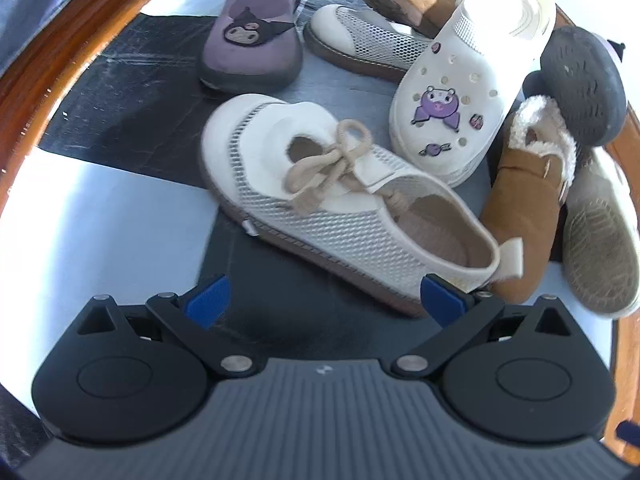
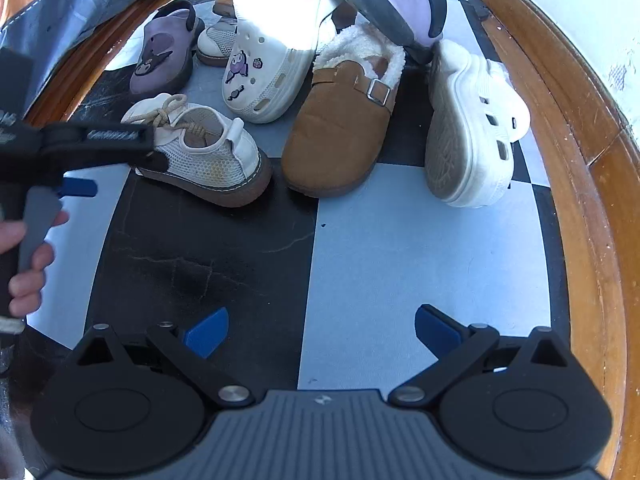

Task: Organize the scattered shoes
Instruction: 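Move the left gripper toward the white mesh lace-up shoe, then close the left gripper on the laced top of the white mesh shoe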

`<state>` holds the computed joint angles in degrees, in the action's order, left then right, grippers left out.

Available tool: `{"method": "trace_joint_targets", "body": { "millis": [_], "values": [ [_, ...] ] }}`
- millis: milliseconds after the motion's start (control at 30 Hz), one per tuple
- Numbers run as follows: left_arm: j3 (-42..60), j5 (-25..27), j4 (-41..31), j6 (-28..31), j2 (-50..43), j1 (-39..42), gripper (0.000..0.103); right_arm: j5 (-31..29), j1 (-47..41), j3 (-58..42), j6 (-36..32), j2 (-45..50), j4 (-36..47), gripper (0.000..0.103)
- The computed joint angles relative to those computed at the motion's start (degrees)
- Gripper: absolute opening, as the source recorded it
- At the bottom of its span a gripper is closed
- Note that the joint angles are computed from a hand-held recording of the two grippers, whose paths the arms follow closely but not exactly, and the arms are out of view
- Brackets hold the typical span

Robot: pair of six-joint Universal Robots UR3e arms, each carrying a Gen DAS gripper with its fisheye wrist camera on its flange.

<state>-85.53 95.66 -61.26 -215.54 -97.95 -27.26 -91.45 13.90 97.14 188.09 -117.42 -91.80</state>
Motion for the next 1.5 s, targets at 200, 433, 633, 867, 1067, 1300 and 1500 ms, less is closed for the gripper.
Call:
{"method": "trace_joint_targets", "body": {
  "millis": [200, 433, 633, 867, 1067, 1300, 1500],
  "values": [
    [4.83, 3.74, -1.95, 0.81, -6.01, -1.17, 0.103, -2.88, 2.23, -1.46, 0.63, 3.01, -3.05, 0.1],
    [4.0, 3.56, 1.16, 2.37, -7.42, -0.13, 0.103, -6.02, 4.86, -0.98, 0.93, 3.32, -8.97, 0.101],
    [-7.64, 5.51, 11.71, -1.35, -2.37, 0.42, 0.06, -6.19, 6.45, -1.32, 0.42, 3.85, -8.68, 0.101],
    [-10.38, 5.2, 12.95, -1.54, -0.66, 1.03, 0.0, -7.19, 8.58, -1.1, 2.53, 4.48, -8.03, 0.101],
    [-19.52, -2.06, 20.88, -1.65, 2.86, 4.68, 0.004, -12.92, 12.35, -2.78, 4.13, 6.26, -10.1, 0.101],
    [-21.47, -2.33, 30.53, -0.31, 3.82, 2.34, 0.067, -21.76, 16.79, -5.1, 5.39, 8.54, -10.58, 0.102],
    [-10.79, 3.63, 23.98, -2.11, -5.59, 0.18, 0.103, -19.3, 15.02, -5.05, 4.6, 8.2, -10.79, 0.102]
  ]
}}
